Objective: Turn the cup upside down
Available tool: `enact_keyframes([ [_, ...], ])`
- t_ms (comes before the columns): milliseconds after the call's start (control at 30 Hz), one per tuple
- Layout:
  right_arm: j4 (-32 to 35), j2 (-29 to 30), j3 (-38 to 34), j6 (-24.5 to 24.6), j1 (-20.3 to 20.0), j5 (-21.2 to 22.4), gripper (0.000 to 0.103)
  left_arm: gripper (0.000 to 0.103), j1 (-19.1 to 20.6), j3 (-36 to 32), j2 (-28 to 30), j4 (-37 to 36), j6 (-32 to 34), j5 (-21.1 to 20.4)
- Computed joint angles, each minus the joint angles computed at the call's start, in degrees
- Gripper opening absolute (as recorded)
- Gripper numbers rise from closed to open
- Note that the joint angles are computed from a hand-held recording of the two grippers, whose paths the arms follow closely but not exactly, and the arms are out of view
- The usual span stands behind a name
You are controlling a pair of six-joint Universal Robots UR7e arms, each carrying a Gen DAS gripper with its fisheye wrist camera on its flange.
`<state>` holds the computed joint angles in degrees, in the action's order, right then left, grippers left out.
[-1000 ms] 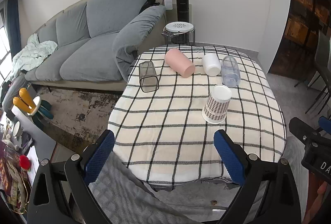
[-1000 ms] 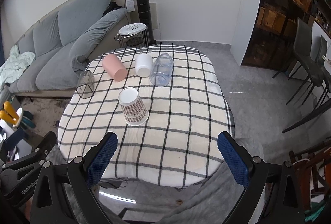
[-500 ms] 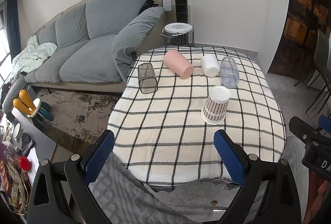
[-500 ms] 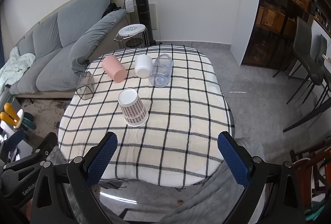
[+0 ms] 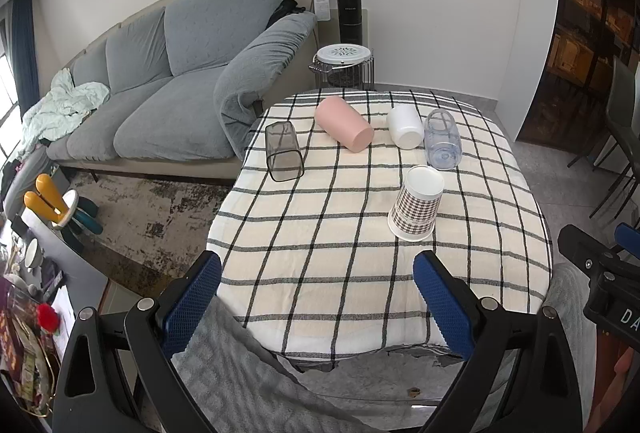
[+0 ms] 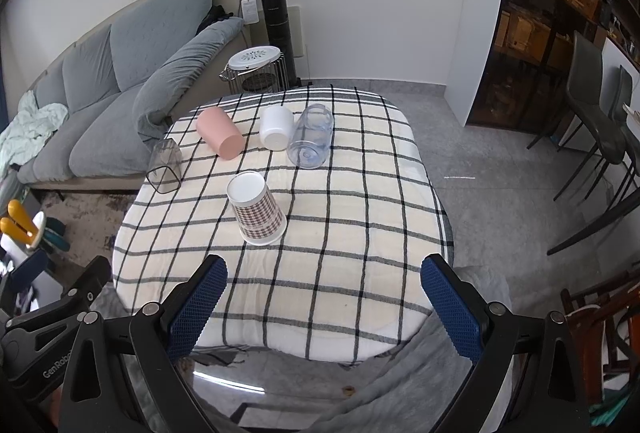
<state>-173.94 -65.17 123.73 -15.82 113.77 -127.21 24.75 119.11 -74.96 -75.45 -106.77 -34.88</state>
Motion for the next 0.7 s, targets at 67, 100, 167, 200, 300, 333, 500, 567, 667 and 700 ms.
enact_keyframes([
  [67,0.01,0.05,-0.02,0.13,0.03,-0.03,0.098,0.098,0.04,-0.04,0.04,-0.02,0.13,0.02],
  [100,0.01,0.05,-0.02,0.13,0.03,-0.03,0.098,0.098,0.03,-0.08,0.05,0.10,0.06,0.02],
  [167,0.08,0.03,-0.01,0.29,0.09,-0.05,0.098,0.098,0.02,-0.04,0.00,-0.04,0.15,0.05],
  [200,0.02,0.06,-0.05,0.16,0.05,-0.02,0.098,0.098,0.02,-0.03,0.04,-0.02,0.16,0.08],
  [300,0.07,0.03,-0.06,0.15,0.02,0.05,0.098,0.098,0.09,0.00,-0.04,-0.13,0.33,0.17],
  [333,0.01,0.06,-0.05,0.15,0.07,-0.01,0.098,0.098,0.08,-0.04,0.01,-0.02,0.21,0.16],
  [500,-0.05,0.05,-0.04,0.08,0.03,0.04,0.098,0.098,0.14,-0.09,0.05,0.01,0.19,0.13],
  [567,0.04,0.03,-0.04,0.23,0.03,-0.04,0.098,0.098,0.26,-0.11,-0.04,-0.27,0.41,0.32],
  [667,0.14,-0.05,-0.04,0.19,0.02,0.08,0.098,0.098,0.26,-0.12,-0.06,-0.12,0.40,0.27],
  [700,0.11,-0.05,-0.05,0.11,-0.03,0.06,0.098,0.098,0.18,0.05,-0.19,-0.35,0.56,0.27],
])
